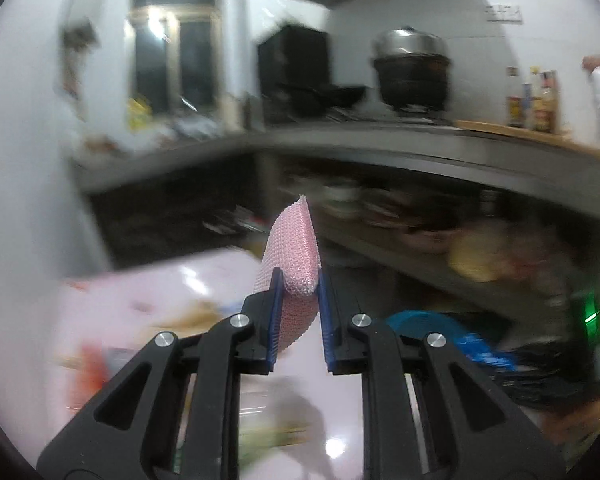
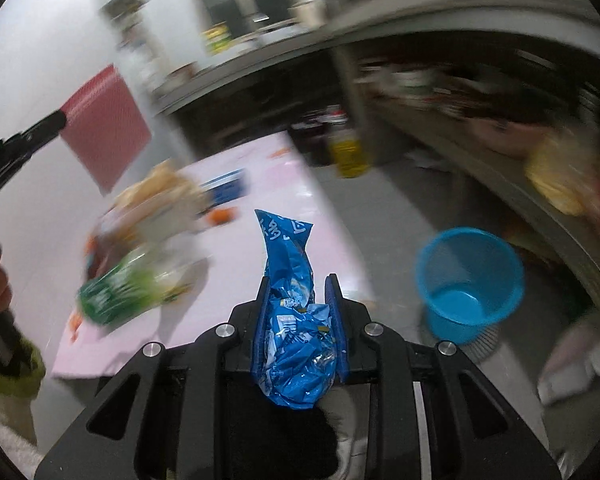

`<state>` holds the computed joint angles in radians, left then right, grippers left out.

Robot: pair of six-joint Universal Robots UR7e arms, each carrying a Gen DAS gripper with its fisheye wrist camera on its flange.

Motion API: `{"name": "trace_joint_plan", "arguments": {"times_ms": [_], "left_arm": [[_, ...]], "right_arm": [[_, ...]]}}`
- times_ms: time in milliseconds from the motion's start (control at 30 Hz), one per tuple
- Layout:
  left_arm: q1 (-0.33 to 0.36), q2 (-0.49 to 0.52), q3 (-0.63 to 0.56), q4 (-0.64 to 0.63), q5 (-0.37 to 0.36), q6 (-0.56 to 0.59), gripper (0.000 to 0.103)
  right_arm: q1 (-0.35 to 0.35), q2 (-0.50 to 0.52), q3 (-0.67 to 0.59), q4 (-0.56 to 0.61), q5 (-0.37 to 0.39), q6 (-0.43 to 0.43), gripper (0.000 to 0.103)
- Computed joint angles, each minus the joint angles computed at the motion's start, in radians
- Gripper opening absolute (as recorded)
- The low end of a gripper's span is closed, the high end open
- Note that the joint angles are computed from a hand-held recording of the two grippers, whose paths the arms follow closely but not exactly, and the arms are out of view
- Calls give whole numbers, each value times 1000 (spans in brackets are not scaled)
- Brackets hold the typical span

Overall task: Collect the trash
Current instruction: 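Lift the blue wrapper and pink sponge and carry both toward the blue wastebasket, then open the right tool over the wastebasket while the left tool releases the sponge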

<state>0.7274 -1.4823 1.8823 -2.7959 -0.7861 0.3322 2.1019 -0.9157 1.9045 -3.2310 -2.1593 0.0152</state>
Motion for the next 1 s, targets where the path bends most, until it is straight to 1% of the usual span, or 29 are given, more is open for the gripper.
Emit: {"name": "trace_joint_plan", "arguments": {"times_ms": [33,67,100,133,200,267,300,333,367,400,467,500,567,600,700,733,767,800,833,867,900,933,1000], "left_arm": [[24,42,-48,83,-67,-69,16],[40,82,-85,136,-110,-116,16],[65,139,-139,204,-168,-162,16],[79,188,-180,255,-209,-209,16],[93,277,-249,338,-238,-281,16],[131,397,-368,478,-323,-374,16],[143,435,-402,517,-343,-404,16],[160,490,-453,571,-367,-434,16],[173,551,-505,615,-368,-460,16],[181,579,-525,628,-363,-466,16],[206,672,-605,674,-377,-482,16],[216,712,-652,708,-382,-496,16],[237,819,-780,790,-392,-516,16],[240,845,-809,811,-386,-521,16],[258,975,-969,888,-355,-527,17],[262,1003,-1002,899,-351,-528,18],[267,1036,-1047,910,-347,-520,18],[269,1068,-1087,916,-330,-510,24],[270,1085,-1114,927,-319,-503,29],[268,1108,-1148,943,-309,-500,38],[269,1122,-1167,947,-301,-498,40],[270,1129,-1178,938,-303,-497,41],[269,1116,-1167,910,-328,-481,50]], "right_arm": [[-10,-6,9,-11,-20,23,26],[-28,-21,26,-23,-42,62,26],[-50,-34,42,-33,-58,102,26],[-74,-47,60,-46,-58,128,26],[-115,-59,80,-62,-45,157,26],[-167,-56,83,-61,-47,190,26],[-203,-53,81,-54,-28,214,26],[-225,-55,83,-50,-16,231,26],[-256,-47,74,-40,5,256,26],[-279,-44,69,-38,23,267,26],[-342,-20,44,-30,75,303,26],[-361,-10,36,-31,88,314,26],[-414,31,-17,-7,121,354,26],[-437,54,-46,1,139,377,26],[-479,120,-131,13,150,410,26],[-488,135,-149,10,153,416,27],[-502,152,-176,13,166,417,29],[-518,169,-207,26,186,415,30],[-535,193,-245,40,200,418,34],[-548,210,-274,56,208,422,45],[-562,231,-301,67,207,433,54],[-573,238,-310,64,206,433,56],[-582,251,-315,50,185,434,58]]}}
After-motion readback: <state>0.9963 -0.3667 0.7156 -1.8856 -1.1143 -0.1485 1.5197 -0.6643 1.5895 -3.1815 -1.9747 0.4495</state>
